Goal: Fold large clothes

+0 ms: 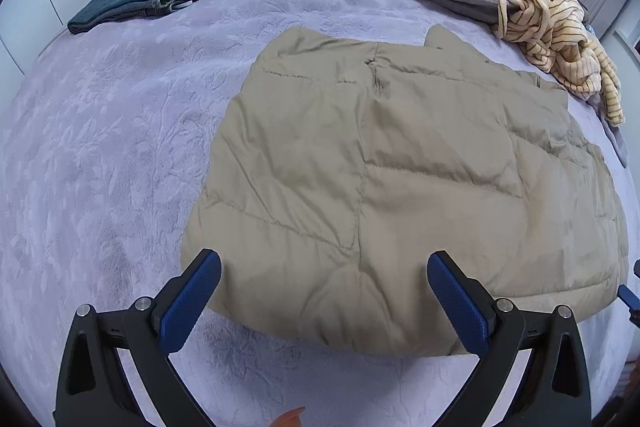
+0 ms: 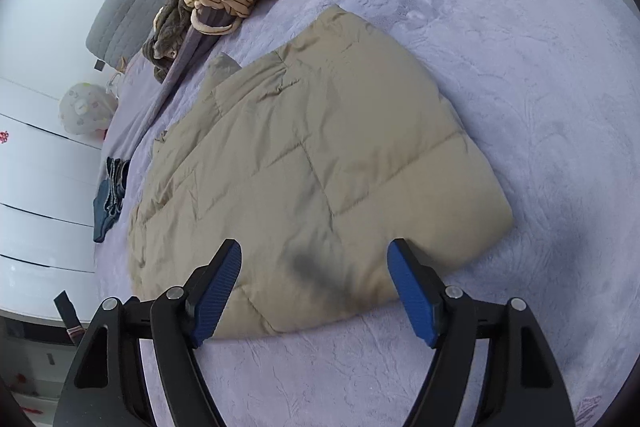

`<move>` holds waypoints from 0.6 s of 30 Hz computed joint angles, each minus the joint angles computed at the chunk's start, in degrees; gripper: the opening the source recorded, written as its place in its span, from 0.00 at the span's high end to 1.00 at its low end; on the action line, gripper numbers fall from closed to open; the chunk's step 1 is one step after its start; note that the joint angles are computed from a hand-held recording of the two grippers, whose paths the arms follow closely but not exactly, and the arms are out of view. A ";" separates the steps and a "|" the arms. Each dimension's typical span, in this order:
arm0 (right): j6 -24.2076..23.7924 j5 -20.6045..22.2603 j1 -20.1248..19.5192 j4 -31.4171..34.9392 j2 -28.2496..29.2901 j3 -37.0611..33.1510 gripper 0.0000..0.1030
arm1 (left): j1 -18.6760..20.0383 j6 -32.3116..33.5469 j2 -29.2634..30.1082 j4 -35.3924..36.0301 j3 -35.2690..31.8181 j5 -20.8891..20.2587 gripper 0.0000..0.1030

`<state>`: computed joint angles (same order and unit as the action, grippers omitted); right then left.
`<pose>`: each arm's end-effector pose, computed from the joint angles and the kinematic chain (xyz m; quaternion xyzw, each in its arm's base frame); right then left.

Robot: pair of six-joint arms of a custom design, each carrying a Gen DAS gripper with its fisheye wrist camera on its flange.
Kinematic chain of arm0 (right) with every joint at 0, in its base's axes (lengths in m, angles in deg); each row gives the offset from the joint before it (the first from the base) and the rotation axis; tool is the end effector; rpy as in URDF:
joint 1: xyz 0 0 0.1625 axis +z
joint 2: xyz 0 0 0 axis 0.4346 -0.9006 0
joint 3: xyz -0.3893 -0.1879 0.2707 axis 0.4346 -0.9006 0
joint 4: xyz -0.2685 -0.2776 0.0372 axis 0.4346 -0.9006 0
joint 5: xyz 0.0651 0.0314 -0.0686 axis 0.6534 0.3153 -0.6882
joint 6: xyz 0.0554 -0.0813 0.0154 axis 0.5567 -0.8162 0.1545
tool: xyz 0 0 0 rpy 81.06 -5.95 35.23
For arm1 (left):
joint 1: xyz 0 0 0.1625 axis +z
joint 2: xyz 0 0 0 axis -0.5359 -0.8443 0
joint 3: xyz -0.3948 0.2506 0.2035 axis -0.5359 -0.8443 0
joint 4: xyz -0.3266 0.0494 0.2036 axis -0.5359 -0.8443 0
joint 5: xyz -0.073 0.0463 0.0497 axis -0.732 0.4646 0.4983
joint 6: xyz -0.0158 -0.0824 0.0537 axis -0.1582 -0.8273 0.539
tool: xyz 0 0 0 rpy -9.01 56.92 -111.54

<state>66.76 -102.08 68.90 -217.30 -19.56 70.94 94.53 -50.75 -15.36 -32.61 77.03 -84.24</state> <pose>0.1491 -0.6935 0.2722 -0.2352 -0.9173 0.2943 0.1290 -0.2043 -0.8200 0.2432 0.0584 0.9247 -0.1597 0.3407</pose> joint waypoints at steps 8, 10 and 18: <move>4.33 6.70 -1.64 -2.04 0.06 3.61 0.03 | 0.72 -4.73 -1.90 1.02 3.03 -2.68 0.00; 5.46 8.26 -2.27 -3.80 0.11 4.51 0.00 | 1.05 -6.44 -2.53 0.76 4.02 -3.04 0.00; 8.02 11.46 -3.95 -8.84 0.98 6.02 0.00 | 4.91 -11.30 -5.37 -7.01 8.26 -16.12 0.00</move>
<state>74.79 -90.62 64.95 -226.15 -18.58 76.96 99.43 -62.04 -20.73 -39.62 85.28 -100.36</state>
